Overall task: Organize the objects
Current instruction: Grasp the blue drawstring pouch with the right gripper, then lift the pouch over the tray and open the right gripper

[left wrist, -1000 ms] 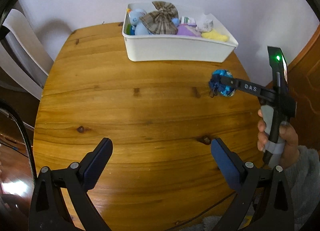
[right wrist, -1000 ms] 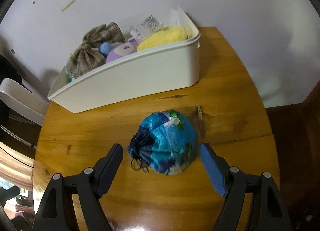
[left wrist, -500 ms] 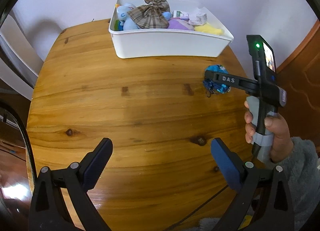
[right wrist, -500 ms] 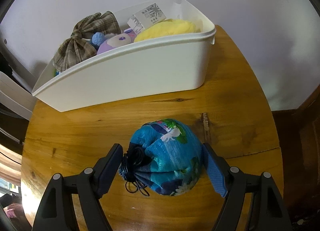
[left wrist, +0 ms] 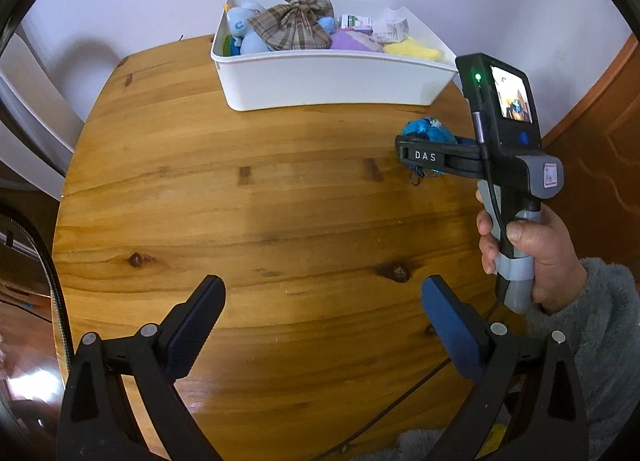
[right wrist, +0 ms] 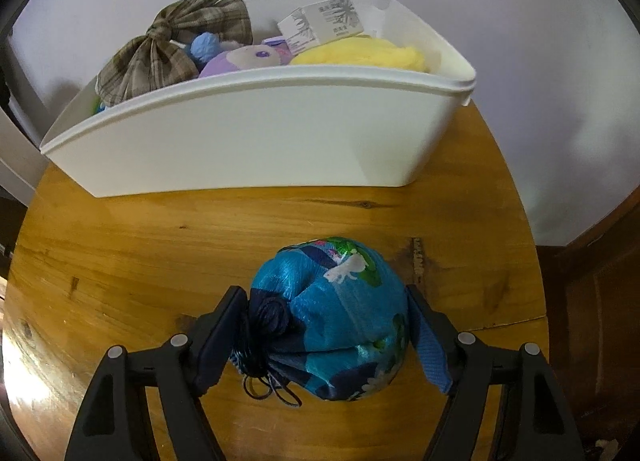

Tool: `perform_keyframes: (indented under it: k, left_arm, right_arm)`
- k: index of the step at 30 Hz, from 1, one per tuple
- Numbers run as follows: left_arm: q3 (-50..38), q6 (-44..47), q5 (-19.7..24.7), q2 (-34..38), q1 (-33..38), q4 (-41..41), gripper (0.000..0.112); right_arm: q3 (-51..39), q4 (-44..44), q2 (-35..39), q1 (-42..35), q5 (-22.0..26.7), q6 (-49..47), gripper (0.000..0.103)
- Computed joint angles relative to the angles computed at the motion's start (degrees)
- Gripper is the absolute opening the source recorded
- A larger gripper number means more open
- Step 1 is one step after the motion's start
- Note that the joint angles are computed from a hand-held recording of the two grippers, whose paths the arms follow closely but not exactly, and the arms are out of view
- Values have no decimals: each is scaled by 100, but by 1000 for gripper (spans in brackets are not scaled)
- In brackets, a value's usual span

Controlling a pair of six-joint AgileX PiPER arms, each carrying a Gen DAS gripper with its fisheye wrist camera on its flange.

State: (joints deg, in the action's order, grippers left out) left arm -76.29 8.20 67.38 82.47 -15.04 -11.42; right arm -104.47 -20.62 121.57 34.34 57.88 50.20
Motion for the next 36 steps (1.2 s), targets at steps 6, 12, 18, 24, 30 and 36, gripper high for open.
perform_keyframes:
  k: [6,12,18,24,30,36]
  left_arm:
    - [-58,-80,121,116,-113,83,99]
    - [-77,-104,101,-5,-200,160,99]
    - [-117,-131,145,-41,-174,151,99]
    - [-84,-166,144,-162,-169,175,99]
    - [-113,-236,137,-326,-213,279,99]
    - [-296,-364,152,-487,-414,538,99]
  right_arm:
    - [-71,-42,43,95,112,-103,72]
    - [-8,-97,-25,182,142,-163,58]
    - [133,-82,-141,350,138,-214,54]
    - [532,-199,-502,540,-12,42,54]
    - [1113,-495,-1252,734,-126,474,54]
    - [271,-985,-1266,1272,500,796,54]
